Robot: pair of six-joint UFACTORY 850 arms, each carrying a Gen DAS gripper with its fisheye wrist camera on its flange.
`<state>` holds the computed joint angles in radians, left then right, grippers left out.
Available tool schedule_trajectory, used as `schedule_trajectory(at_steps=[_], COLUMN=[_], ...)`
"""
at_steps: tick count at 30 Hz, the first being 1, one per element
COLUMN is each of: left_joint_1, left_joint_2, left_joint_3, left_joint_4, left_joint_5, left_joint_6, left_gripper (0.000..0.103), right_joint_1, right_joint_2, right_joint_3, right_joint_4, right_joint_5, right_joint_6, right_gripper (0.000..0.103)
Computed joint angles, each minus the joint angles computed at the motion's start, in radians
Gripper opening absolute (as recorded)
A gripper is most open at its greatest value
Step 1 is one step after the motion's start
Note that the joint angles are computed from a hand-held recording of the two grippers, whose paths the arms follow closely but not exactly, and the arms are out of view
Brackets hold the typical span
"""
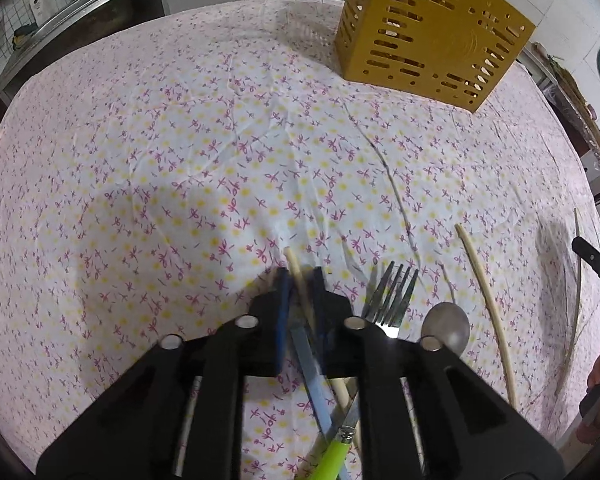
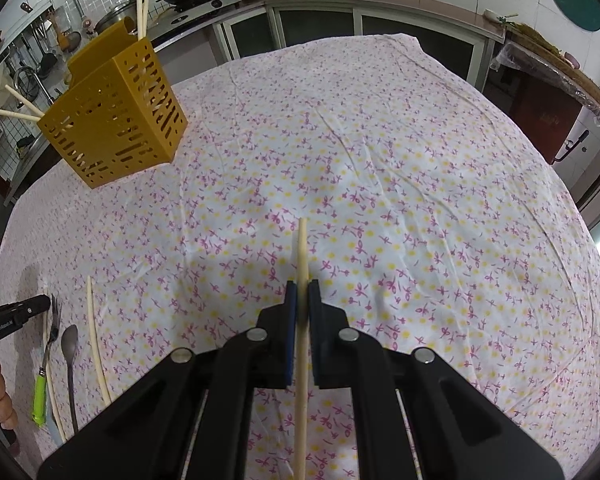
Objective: Organize utensils
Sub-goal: 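Lift both held chopsticks up toward the yellow holder, then lower both held chopsticks upright into the yellow holder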
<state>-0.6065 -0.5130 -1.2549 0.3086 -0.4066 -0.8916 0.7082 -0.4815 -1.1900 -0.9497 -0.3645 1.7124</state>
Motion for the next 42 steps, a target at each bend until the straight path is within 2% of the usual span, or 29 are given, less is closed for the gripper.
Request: schedule_trajectory(at_steps=[6, 8, 16, 19, 26, 33, 42], left_joint_1=[0.011, 0.005, -0.041, -0.05, -0.085, -0.11, -0.096], left_joint_2=[0.029, 0.05, 0.132, 0.173, 0.244, 0.285, 0.274], left_joint_3=[0.028, 0.042, 0.081, 0.109, 0.146, 0.156, 0.092], left_joint_4=[-0.023, 0.021, 0.417, 0.61, 1.001, 1.266, 1.426], left_joint_5=[0.049, 0.066, 0.1, 0.101, 0.053, -0.014, -0.047], left_joint_6=[0.007, -0.03, -0.353, -0.521, -0.865, -1.078, -1.203], left_gripper=[0.007, 0.007, 0.007, 0.006, 0.005, 0.004, 0.004], right_joint_1=[0.014, 0.019, 0.057, 0.076, 0.104, 0.116, 0.109], right_joint_2=[0.024, 0.032, 0.059, 0.073, 0.089, 0.084, 0.048], right_joint_3=[0.007, 0.009, -0.007, -0.008, -0.026, -0.072, -0.167], right_joint_4=[-0.104, -0.151, -0.292, -0.408, -0.604, -0.68, -0.696], right_joint_5=[-0.003, 0.001, -0.012, -0.026, -0.062, -0.089, -0.115], right_joint_6=[0.092, 0.13, 0.232, 0.332, 0.501, 0.533, 0.484], right_gripper=[0.006, 0.006, 0.006, 0.007, 0.006, 0.006, 0.006])
